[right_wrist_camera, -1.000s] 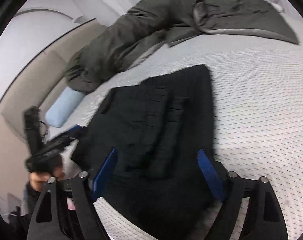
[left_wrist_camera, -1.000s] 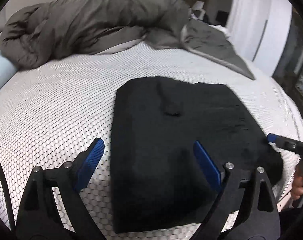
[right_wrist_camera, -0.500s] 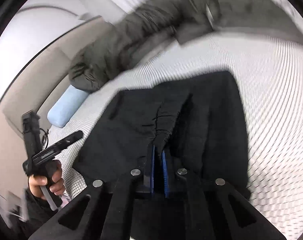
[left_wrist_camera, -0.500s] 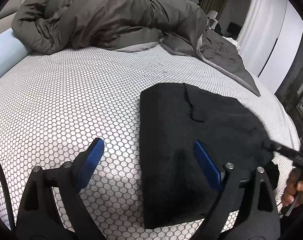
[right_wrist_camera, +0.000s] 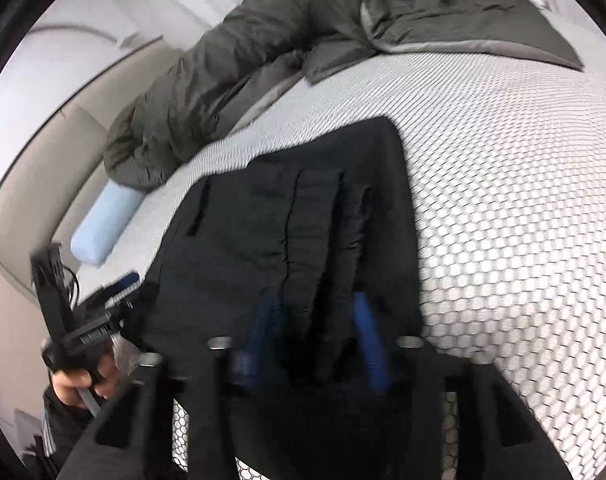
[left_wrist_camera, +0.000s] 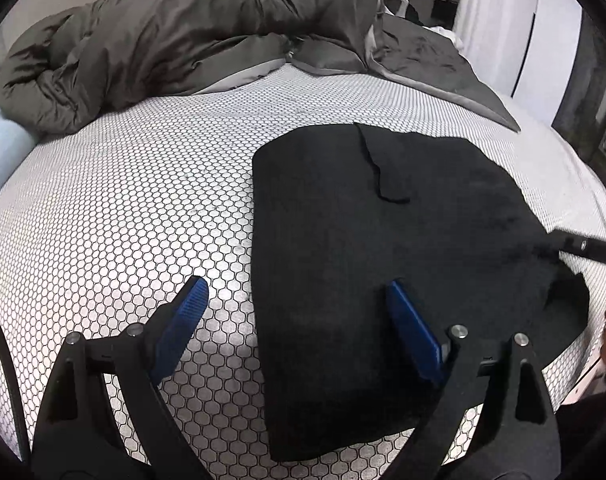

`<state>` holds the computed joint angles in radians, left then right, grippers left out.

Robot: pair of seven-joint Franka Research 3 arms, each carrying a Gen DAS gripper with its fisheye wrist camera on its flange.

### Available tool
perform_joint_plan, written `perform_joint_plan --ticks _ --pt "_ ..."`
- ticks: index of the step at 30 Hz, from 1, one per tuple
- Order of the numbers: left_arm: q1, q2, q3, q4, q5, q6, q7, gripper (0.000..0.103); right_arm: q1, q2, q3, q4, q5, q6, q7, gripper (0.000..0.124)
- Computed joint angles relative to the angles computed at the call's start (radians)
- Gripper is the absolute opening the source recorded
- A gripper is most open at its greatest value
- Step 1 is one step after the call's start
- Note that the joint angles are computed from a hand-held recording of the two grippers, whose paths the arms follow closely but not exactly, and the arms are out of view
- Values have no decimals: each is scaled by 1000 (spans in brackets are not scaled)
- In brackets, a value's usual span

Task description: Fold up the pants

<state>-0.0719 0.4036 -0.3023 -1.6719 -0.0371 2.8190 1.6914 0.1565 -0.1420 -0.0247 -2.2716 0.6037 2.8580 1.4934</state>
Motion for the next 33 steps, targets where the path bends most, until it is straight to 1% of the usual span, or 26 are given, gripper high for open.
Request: perform_joint_plan --ticks 1,3,5,6,7,9,10,11,12,13,15,16,17,18,19,20,21,23,25,26,27,29,30,31,33 --pt "-1 -1 0 -1 2 1 0 90 7 -4 -10 -2 31 -3 -26 47" --pt "0 0 -3 2 -3 -5 -1 90 13 10 -28 20 96 -46 -71 47" --pt "2 2 -6 3 -7 -8 2 90 6 40 -35 51 129 -101 -96 47" --pt "-1 3 -4 3 -5 -10 1 90 5 53 -37 67 168 -118 -126 47" --pt "-6 4 1 4 2 -11 -5 90 3 73 -43 91 235 -152 -183 48" --pt "-12 9 6 11 9 -16 -11 90 -12 109 -32 129 249 -190 -212 47" --pt "-12 10 6 11 10 -17 -13 90 -18 127 -22 142 228 -183 -213 36" --pt "-16 16 10 19 14 -19 -19 90 -20 134 -11 143 191 -161 -204 30" --pt "-17 16 12 20 17 -19 -23 90 -20 135 -1 141 147 -138 -184 21" --pt "-14 14 10 18 15 -17 -23 90 -19 128 7 136 137 -117 -184 14" --pt "-4 6 4 8 6 -5 -22 90 -9 71 16 107 210 -82 -257 11" --pt "18 3 -20 3 -21 -1 4 90 -1 41 18 88 223 -59 -276 11" --pt "49 3 -56 3 -65 -6 45 90 9 -2 23 59 219 -34 -283 11" --pt "62 0 -70 1 -93 -6 65 90 16 -33 24 39 209 -24 -275 11" --pt "54 -5 -60 -3 -95 2 59 90 25 -67 25 12 199 -15 -261 11" --pt "54 -9 -59 -6 -103 9 63 90 31 -103 31 -18 178 0 -242 11" --pt "66 -10 -74 -6 -124 10 87 90 35 -125 34 -43 156 10 -216 11" --pt "63 -13 -71 -9 -138 15 99 90 38 -133 20 -65 120 -9 -182 11" --pt "41 -11 -51 -5 -120 8 88 90 1 -96 22 -62 21 -71 -101 12" --pt "25 -8 -35 -2 -100 3 75 90 -34 -69 40 -62 -73 -102 -22 13" --pt "1 -5 -11 3 -66 -4 52 90 -44 -50 43 -59 -122 -116 12 16" --pt "-31 -14 18 -10 -10 7 20 90 -21 -53 23 -61 -100 -101 -19 18" --pt "-15 -27 -7 -33 -18 38 52 90 -26 -68 31 -64 -134 -89 -1 26" --pt "14 -36 -51 -54 -45 65 110 90 -50 -91 61 -81 -217 -49 63 35" --pt "83 -51 -156 -94 -115 116 263 90 -87 -119 111 -107 -347 48 155 39"
